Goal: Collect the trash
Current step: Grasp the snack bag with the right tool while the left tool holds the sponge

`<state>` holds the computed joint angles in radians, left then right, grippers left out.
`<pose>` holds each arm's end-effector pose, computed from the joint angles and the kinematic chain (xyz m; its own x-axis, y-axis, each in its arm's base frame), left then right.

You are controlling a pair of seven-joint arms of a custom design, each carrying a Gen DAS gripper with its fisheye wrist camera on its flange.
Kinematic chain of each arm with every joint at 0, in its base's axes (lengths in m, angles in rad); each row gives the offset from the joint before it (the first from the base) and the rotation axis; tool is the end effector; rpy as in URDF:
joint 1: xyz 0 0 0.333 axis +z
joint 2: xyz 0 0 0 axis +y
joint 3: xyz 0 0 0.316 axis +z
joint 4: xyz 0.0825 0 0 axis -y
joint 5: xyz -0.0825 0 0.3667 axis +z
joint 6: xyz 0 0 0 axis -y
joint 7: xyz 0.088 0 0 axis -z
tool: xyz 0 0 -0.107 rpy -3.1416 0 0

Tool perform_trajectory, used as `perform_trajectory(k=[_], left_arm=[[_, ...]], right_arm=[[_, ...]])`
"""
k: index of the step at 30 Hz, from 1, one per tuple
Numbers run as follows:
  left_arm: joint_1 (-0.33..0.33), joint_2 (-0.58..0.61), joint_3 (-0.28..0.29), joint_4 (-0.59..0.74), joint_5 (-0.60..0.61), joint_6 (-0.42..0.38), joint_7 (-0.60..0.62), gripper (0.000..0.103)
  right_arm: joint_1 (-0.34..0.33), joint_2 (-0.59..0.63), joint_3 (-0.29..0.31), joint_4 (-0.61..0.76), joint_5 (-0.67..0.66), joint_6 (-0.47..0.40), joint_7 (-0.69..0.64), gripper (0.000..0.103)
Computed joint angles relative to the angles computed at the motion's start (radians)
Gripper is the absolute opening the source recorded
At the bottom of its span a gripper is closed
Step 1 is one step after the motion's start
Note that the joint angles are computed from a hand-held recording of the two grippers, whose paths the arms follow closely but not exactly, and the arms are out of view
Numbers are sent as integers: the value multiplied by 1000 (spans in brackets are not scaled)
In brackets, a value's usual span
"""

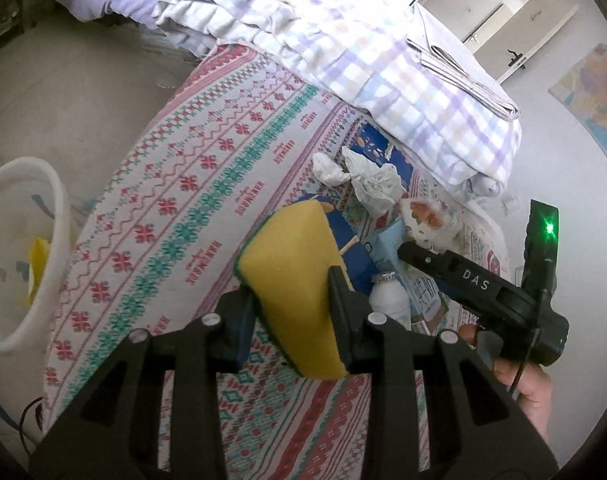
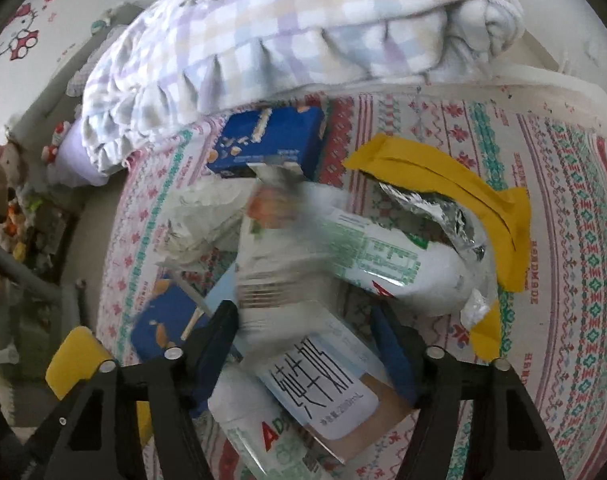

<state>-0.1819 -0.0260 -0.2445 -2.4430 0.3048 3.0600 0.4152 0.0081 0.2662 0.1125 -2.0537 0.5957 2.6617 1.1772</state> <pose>0.4553 -0.2332 0.3953 0.2824 -0.8545 0.4359 -0.7788 -0.4696 -0.4159 0.6007 0.0536 0.3524 0.0794 -0.9434 -0.3220 -0.9315 0.0448 -0.3609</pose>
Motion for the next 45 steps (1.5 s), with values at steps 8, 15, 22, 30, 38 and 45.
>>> perform_trajectory(k=[8, 15, 22, 30, 38, 45], left_arm=[[52, -66, -36, -55, 11, 3, -13, 35], [112, -120, -86, -102, -20, 8, 7, 35], [178, -199, -136, -162, -74, 12, 44, 35], [214, -300, -149, -248, -182, 2, 121, 35], [223, -388, -140, -316, -281, -21, 189, 35], [215, -439, -124, -357, -341, -45, 241, 35]], right_arm=[[-1, -47, 0, -39, -12, 38, -44, 26], [-6, -89, -2, -46, 143, -15, -196, 9], [31, -147, -28, -68, 239, -35, -302, 8], [102, -228, -56, -113, 309, -70, -406, 7], [172, -257, -67, -137, 321, -118, -457, 7], [200, -234, -57, -151, 211, -156, -380, 80]])
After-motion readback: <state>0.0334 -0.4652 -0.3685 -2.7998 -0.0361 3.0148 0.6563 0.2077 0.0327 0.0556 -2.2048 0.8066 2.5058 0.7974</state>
